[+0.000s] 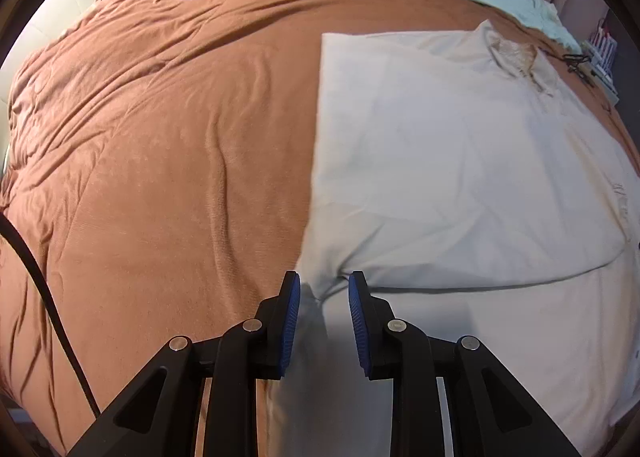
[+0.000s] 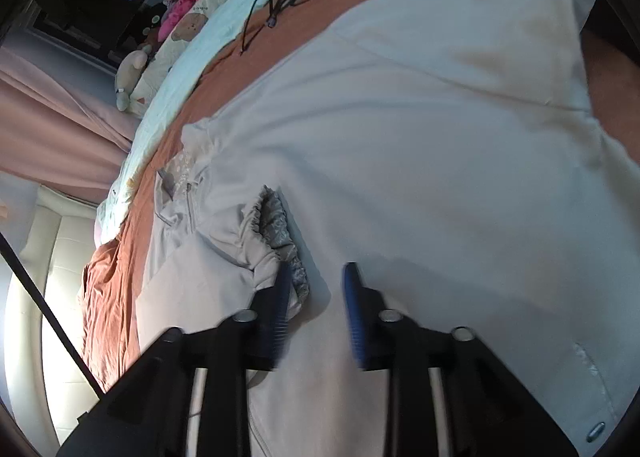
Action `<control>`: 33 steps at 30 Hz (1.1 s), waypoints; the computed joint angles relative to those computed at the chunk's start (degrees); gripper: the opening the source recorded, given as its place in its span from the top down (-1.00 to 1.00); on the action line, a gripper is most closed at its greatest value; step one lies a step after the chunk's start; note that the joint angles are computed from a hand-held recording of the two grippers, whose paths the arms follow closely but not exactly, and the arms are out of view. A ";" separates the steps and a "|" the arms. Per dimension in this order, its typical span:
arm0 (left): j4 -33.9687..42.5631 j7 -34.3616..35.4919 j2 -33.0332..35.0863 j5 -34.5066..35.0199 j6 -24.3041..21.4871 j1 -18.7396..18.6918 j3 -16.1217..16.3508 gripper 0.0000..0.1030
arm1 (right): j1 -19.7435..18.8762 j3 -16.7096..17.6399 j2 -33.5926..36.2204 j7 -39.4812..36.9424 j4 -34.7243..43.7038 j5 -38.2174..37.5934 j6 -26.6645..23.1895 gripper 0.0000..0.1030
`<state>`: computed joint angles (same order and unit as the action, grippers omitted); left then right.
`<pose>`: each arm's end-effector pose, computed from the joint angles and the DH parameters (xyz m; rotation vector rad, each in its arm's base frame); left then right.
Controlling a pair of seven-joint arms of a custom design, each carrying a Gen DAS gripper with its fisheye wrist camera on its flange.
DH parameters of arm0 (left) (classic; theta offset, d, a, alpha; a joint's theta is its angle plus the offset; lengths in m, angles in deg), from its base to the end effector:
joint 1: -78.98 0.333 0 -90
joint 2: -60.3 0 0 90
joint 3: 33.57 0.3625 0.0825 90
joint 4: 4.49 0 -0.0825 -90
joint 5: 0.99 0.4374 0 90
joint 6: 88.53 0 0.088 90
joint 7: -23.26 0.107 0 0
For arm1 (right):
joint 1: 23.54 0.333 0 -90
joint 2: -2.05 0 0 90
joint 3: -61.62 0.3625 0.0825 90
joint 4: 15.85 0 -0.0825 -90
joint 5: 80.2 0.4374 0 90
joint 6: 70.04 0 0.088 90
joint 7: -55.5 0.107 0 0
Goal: Fold large clothes
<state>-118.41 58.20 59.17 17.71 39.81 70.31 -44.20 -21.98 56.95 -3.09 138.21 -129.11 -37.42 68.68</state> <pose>0.5925 -0.1982 0.5254 -2.3796 1.4850 -0.3221 0.6209 -0.0324 0.5975 -1.3190 1.9250 0.0226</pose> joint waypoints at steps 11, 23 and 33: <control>8.16 0.28 2.43 2.44 0.10 -3.13 -1.99 0.04 | -0.52 -2.30 -6.20 -6.33 -4.29 1.37 11.78 -0.32; 25.87 2.41 15.62 6.16 -1.96 -8.81 -2.19 -0.24 | -1.10 -5.74 -5.43 -16.01 -6.83 14.73 20.78 -0.32; 45.92 8.55 31.06 4.43 -6.03 -14.32 -0.56 -0.24 | -1.14 -7.57 -5.29 -33.38 -8.41 38.09 20.93 -0.25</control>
